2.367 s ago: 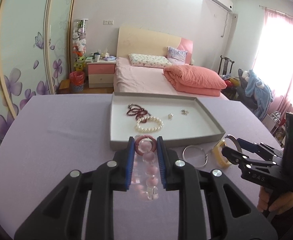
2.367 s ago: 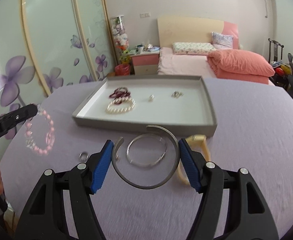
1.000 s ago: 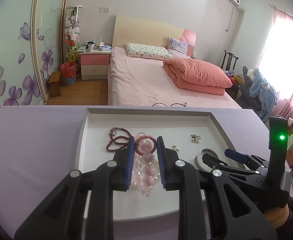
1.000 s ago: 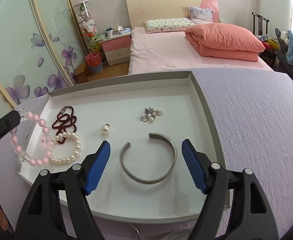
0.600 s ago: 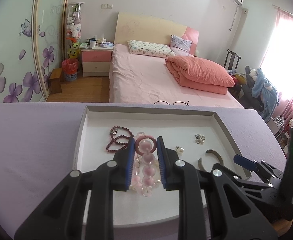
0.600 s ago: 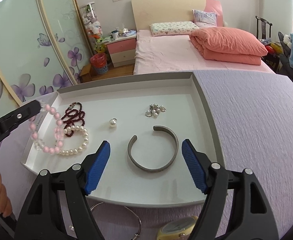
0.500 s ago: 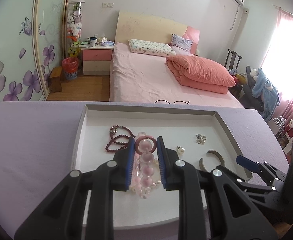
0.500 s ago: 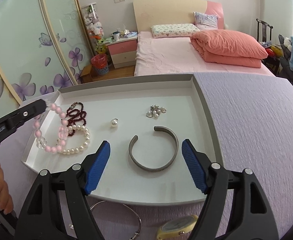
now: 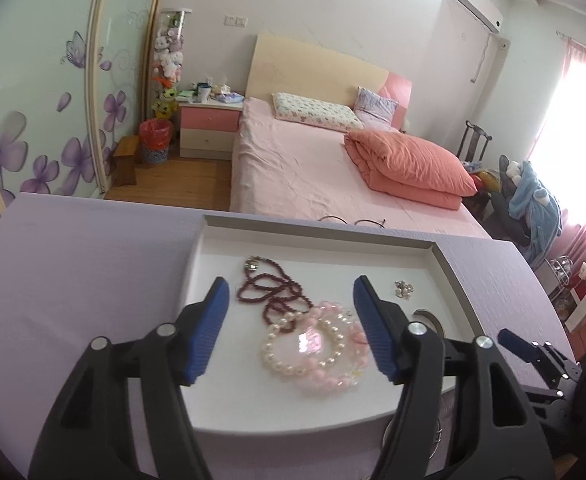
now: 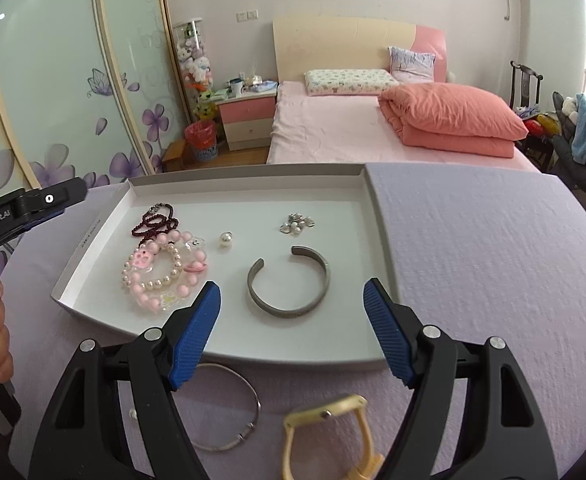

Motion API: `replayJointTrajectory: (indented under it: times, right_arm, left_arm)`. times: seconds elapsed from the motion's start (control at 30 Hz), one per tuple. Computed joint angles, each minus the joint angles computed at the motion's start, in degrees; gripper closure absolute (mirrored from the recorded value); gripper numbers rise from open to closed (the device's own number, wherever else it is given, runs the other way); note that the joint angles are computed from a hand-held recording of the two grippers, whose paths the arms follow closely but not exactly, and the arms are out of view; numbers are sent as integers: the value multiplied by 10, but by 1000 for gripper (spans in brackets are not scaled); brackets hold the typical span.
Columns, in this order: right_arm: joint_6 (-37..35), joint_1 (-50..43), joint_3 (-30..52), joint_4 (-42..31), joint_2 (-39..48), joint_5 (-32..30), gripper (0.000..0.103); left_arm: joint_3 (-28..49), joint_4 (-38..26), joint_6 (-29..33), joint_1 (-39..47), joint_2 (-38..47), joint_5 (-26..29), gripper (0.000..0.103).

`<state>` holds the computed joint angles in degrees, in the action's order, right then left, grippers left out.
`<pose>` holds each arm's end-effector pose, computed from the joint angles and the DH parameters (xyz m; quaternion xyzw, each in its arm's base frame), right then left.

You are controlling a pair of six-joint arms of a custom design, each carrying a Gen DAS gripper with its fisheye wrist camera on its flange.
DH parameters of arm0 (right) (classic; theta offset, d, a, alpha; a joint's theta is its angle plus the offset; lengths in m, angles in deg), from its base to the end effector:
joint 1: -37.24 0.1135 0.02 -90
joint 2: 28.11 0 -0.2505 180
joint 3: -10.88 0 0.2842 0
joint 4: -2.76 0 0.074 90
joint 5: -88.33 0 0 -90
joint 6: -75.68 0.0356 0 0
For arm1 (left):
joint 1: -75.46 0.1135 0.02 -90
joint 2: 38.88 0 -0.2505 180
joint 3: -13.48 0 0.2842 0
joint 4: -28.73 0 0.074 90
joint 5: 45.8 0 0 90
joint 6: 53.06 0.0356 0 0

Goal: Organize jewelry
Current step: 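Open both tools to drop the pink bracelet and grey cuff into the tray, then withdraw both tools and move the right tool toward the yellow watch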

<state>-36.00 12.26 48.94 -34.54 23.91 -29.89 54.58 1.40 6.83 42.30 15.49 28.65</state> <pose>0.1953 -0.0724 0.1602 -0.0545 0.9169 0.0838 0.3864 0.2002 -0.1194 0.1814 -0.0326 0.9013 -0.1125 0.4170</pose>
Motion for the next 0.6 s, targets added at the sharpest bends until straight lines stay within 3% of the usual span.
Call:
replayJointTrajectory:
  times: [0.23, 0.4, 0.6]
  right_arm:
    - [-35, -57, -15, -47, -58, -32, 25]
    - [-87, -118, -35, -100, -118, -66, 24]
    - [-159, -202, -60, -163, -170, -108, 20]
  left_arm:
    - [-34, -87, -11, -32, -124, -49, 32]
    - [-63, -183, -48, -95, -239, -111, 28]
    - [-82, -341, -182, -246, -325, -231, 19]
